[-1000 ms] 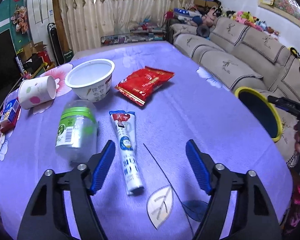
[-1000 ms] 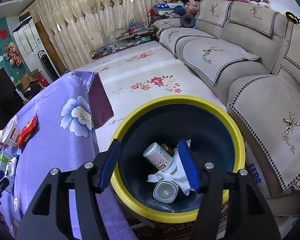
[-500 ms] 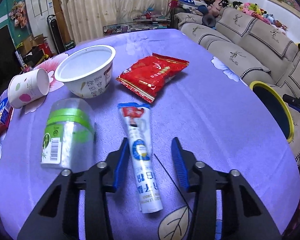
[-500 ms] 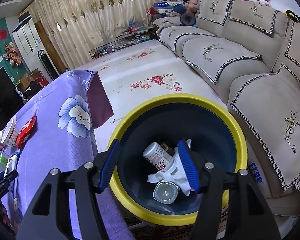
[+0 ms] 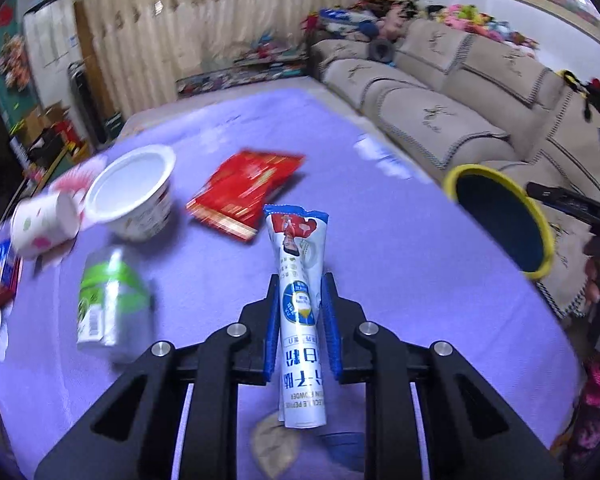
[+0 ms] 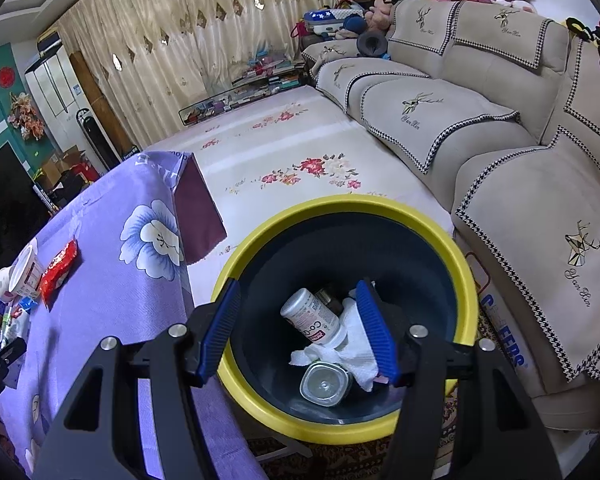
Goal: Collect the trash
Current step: 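Carry the toothpaste tube over the bin and open the left tool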
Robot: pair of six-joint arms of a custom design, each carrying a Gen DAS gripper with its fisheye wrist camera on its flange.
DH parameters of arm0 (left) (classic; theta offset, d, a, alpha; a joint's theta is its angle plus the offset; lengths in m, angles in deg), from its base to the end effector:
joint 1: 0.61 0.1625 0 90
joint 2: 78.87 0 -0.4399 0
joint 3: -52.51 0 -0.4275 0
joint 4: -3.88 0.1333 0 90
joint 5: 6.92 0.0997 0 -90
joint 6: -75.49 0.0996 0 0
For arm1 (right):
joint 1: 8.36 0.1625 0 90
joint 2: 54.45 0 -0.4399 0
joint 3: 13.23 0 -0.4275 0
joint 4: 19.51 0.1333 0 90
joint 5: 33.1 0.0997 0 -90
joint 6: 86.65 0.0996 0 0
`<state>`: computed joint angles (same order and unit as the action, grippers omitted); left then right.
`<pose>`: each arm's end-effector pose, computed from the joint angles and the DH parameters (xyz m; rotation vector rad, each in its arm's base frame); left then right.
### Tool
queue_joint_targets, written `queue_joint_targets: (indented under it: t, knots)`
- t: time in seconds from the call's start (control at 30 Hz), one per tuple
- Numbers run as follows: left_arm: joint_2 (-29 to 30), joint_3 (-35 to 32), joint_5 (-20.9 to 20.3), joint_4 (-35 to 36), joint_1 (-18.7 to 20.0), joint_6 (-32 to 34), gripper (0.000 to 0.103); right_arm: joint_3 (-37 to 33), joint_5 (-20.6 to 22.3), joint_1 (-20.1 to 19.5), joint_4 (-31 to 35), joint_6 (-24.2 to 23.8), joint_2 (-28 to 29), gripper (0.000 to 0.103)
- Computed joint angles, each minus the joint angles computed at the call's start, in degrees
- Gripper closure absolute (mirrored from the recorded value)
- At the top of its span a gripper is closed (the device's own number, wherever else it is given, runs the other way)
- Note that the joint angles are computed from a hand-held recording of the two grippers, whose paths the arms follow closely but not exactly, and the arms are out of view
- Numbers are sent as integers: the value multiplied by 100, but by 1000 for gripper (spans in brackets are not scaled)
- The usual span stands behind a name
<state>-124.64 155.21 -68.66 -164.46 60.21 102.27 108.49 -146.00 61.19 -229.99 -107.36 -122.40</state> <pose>-0.1666 -0.6686 0.0742 1.1162 2.3661 -0.5077 -0.1006 -0.5404 0.2807 -0.2786 -2.1267 1.1588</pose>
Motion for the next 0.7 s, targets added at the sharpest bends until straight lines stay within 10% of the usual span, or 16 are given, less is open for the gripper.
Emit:
queue_joint_targets:
  t: [0.7]
  knots:
    - [1510, -1083, -1233, 912, -1173, 252, 82, 694, 313, -575, -386, -1, -883, 45]
